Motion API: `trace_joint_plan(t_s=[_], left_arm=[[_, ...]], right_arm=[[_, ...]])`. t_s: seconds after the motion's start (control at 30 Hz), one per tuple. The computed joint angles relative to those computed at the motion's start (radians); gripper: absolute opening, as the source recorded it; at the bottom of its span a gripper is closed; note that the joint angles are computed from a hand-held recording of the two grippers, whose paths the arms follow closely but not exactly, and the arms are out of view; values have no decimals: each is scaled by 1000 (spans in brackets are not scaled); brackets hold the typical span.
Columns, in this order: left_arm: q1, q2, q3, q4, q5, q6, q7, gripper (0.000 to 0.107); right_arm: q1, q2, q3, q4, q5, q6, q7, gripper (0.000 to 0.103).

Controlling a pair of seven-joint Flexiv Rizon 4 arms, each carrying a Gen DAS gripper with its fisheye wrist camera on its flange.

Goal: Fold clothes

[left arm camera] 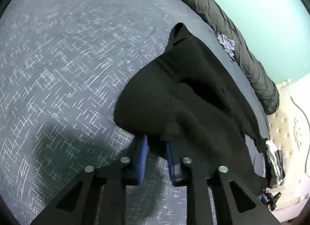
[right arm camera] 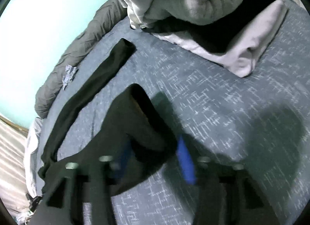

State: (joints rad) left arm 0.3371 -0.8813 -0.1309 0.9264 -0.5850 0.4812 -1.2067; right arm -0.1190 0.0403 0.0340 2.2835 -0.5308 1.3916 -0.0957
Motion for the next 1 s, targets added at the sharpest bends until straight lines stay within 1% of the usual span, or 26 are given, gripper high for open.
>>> trace_joint_plan(t_s=[0.03, 0.1, 0.23, 0.3, 0.37, 0.5, 0.57, 0.6, 0.63, 0.67, 0.7, 0.73, 0.8, 0.87, 0.93, 1.0], left_arm=[[-2, 3, 2, 1, 3, 3, 1, 13], [-4, 7, 3, 3, 5, 8, -2, 11], [4, 20, 2, 22, -4, 7, -8, 10], [9, 27, 2, 35, -8, 4, -6, 8], [11, 35, 4, 51, -10, 5, -2, 8], [12, 39, 10, 64, -11, 0, -9, 8], [10, 40, 14, 62, -5, -7, -12, 8], [9, 42, 16, 63, -2, -9, -12, 10], [10, 45, 16, 65, -2, -9, -10, 10], [11, 48, 17, 67, -1, -10, -8, 10], [11, 52, 18, 69, 0, -9, -5, 11], [12, 57, 18, 74, 1, -6, -1, 11], [11, 73, 23, 90, 4, 10, 12, 11], [6, 90, 34, 105, 16, 43, 21, 12], [3, 99, 44, 106, 28, 67, 22, 12], [7, 96, 47, 92, 32, 73, 16, 13]], right_arm=[[-3, 2, -1, -2, -14, -7, 3, 15], [-10, 14, 1, -7, -55, -17, 17, 8], [0, 67, 17, -63, -68, -145, -53, 7], [6, 87, 24, -84, -52, -205, -91, 7], [17, 97, 25, -97, -9, -261, -151, 7], [54, 77, 21, -112, 143, -386, -276, 7], [47, 82, 28, -100, 126, -411, -243, 9], [44, 85, 31, -93, 118, -423, -227, 19], [42, 88, 34, -87, 110, -436, -211, 29], [36, 97, 39, -85, 77, -461, -186, 32], [27, 112, 40, -73, 47, -450, -163, 33], [19, 121, 33, -57, 42, -389, -164, 33], [18, 120, 26, -62, 49, -361, -205, 36], [27, 105, 28, -88, 49, -390, -254, 36], [36, 80, 24, -111, 58, -392, -282, 36], [41, 63, 25, -114, 61, -368, -283, 36]])
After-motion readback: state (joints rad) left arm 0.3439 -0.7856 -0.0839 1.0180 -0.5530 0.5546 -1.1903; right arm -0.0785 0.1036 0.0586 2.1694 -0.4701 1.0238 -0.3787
